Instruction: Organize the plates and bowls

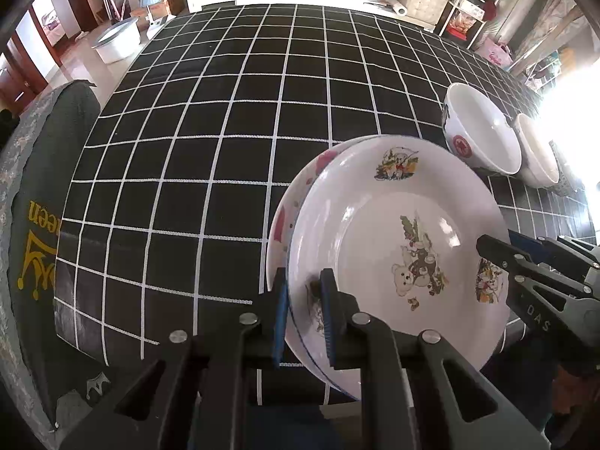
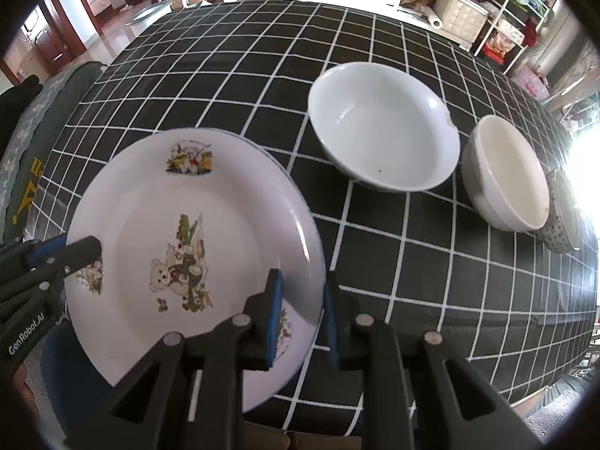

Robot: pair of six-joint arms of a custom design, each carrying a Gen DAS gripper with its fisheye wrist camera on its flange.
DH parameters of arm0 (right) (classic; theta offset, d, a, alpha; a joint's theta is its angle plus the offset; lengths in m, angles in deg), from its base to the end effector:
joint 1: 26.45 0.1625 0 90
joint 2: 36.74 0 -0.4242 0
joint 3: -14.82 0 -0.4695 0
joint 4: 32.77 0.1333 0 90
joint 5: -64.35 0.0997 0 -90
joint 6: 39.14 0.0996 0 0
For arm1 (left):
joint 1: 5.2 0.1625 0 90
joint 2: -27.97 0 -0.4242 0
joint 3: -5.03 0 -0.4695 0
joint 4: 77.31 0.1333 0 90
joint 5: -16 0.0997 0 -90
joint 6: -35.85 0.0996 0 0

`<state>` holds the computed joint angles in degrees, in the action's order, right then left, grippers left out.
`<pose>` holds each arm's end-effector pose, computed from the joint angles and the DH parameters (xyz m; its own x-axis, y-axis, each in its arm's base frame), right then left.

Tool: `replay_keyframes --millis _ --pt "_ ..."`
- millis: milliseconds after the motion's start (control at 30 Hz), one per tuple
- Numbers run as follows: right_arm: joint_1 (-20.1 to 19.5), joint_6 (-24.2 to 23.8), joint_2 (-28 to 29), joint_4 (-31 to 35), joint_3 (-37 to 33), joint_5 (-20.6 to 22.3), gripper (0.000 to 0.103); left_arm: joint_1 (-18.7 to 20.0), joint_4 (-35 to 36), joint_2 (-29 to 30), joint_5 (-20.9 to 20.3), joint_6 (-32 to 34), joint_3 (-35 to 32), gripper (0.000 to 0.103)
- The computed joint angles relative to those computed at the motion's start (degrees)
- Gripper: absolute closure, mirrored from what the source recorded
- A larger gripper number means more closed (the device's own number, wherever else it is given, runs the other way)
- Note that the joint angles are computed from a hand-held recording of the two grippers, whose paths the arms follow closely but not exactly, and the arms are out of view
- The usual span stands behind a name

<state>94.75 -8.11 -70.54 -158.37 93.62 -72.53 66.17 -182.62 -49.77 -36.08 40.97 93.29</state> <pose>0.4516 -0.6287 -0.0170 -0.7115 0.0442 0.7013 -0.1684 0.9582 -0.2313 -0.0258 -0.6853 0.4213 -0.7325 0.2868 -0.6174 0.3852 0.9224 -0.0285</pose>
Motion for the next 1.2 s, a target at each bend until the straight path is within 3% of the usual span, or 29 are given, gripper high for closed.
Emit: replay_keyframes --millis 267,400,700,767,967,1200 --pt "0.27 -0.77 -2.58 -3.54 3.13 0.83 0.077 -0.55 -0.02 -0.64 1.29 -2.14 0.4 0.088" --pt "0.81 -0.57 -3.9 -5.93 4.87 0.96 0.077 -1.85 -2.27 -2.63 4.09 -1.2 2.56 0.087" --pt "3.25 -2.02 -7.47 -12.53 9.02 0.66 0.077 -6.38 -4.09 -7.88 1.3 0.31 6.19 0.087" --pt "3.8 -2.15 -8.41 -13.8 10.06 0.3 0.077 -7.44 -4.67 -8.91 0.52 0.5 7.03 0.08" --pt "4.84 -2.1 -11.61 -17.18 13.54 -0.59 0.076 -10.09 -4.84 -10.3 -1.11 0.55 8.44 0.08" --pt "5.54 -2.76 -14.39 -18.84 15.76 -2.73 0.066 -12.78 -5.73 -11.22 -3.1 0.29 9.3 0.075"
